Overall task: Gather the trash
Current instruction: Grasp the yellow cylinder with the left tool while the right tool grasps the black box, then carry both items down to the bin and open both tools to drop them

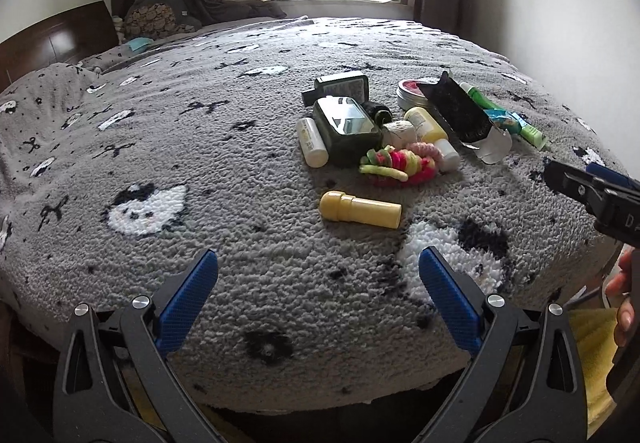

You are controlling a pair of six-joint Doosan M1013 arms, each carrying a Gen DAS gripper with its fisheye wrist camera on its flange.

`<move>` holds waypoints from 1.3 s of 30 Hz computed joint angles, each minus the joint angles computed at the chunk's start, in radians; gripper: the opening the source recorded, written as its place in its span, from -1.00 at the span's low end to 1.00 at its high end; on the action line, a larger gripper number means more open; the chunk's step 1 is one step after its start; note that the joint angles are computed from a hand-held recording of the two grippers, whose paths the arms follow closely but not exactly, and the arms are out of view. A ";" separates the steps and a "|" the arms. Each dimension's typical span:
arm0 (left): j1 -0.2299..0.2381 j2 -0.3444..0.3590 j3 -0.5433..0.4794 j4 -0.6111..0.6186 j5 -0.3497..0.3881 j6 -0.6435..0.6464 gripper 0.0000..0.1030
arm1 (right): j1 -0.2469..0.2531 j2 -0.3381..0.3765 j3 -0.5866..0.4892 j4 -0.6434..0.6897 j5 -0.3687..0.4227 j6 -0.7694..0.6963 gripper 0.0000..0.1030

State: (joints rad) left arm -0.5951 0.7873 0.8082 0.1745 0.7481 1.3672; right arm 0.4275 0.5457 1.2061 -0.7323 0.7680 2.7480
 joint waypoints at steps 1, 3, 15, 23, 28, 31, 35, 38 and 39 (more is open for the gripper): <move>0.001 0.012 -0.020 -0.012 0.011 0.014 0.84 | -0.008 0.007 -0.010 0.015 -0.021 -0.023 0.93; 0.007 0.037 -0.062 -0.058 0.038 0.046 0.84 | -0.025 0.028 -0.043 0.071 -0.041 -0.087 0.81; 0.020 0.168 -0.288 -0.178 0.179 0.168 0.39 | -0.078 0.148 -0.237 0.210 0.018 -0.276 0.25; 0.026 0.211 -0.368 -0.215 0.220 0.194 0.04 | -0.084 0.187 -0.296 0.253 0.068 -0.379 -0.69; 0.023 0.200 -0.353 -0.201 0.208 0.181 0.04 | -0.079 0.167 -0.268 0.225 0.044 -0.351 -0.84; 0.019 0.170 -0.306 -0.187 0.172 0.172 0.04 | -0.073 0.147 -0.249 0.195 0.027 -0.329 -0.84; 0.013 0.117 -0.226 -0.167 0.105 0.150 0.04 | -0.060 0.115 -0.221 0.142 0.006 -0.299 -0.85; 0.009 0.072 -0.161 -0.151 0.050 0.130 0.04 | -0.047 0.086 -0.192 0.094 -0.008 -0.267 -0.85; 0.007 0.056 -0.139 -0.142 0.031 0.120 0.04 | -0.042 0.077 -0.183 0.078 -0.012 -0.258 -0.85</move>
